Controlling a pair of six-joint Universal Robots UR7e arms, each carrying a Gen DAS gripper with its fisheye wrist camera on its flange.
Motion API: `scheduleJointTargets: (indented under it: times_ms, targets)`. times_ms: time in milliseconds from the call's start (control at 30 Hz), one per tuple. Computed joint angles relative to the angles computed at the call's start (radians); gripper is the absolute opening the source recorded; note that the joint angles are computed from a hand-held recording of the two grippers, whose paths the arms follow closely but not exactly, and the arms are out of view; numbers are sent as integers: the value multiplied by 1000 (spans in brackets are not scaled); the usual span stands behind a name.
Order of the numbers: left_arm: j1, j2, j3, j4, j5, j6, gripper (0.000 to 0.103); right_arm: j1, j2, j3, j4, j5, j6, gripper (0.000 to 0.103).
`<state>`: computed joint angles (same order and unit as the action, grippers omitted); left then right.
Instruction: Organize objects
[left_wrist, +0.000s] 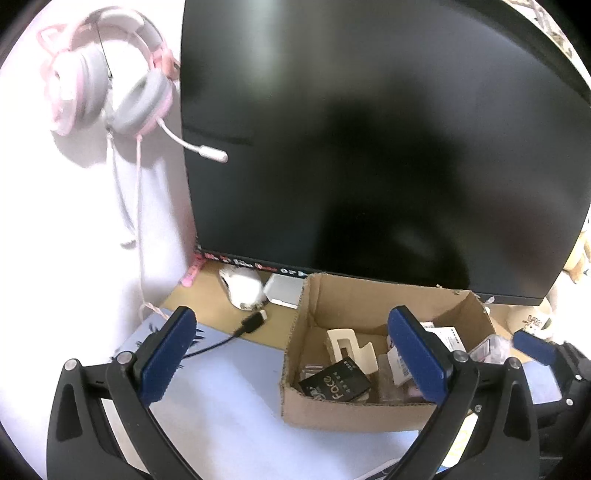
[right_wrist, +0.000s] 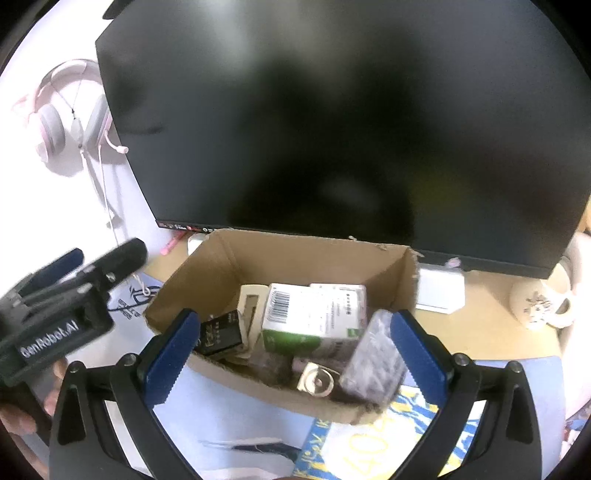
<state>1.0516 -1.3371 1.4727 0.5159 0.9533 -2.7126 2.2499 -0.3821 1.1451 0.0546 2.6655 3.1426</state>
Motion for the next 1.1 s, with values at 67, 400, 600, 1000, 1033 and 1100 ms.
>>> scheduleJointTargets:
  times_ms: [67, 400, 600, 1000, 1033, 1100]
  targets:
    - [-11, -22, 23, -20, -16, 14, 103, 10, 4, -5, 24, 25, 14, 103]
    - [-30, -89, 59, 11, -41, -1, 103, 47, -13, 39, -15, 84, 76, 103]
    - [-15, -152, 107, -28, -39, 41, 103, 65, -10, 57, -23, 122, 108, 103]
    - [-70, -321, 358, -381, -170, 355, 103, 103, -60, 214, -258, 192, 75, 103]
    - [-71, -329, 371, -391, -168, 365, 103, 103, -59, 217, -221, 182, 130, 103]
    - [-72, -328, 377, -357, -158, 337, 103, 105, -58, 228, -209, 175, 161, 103]
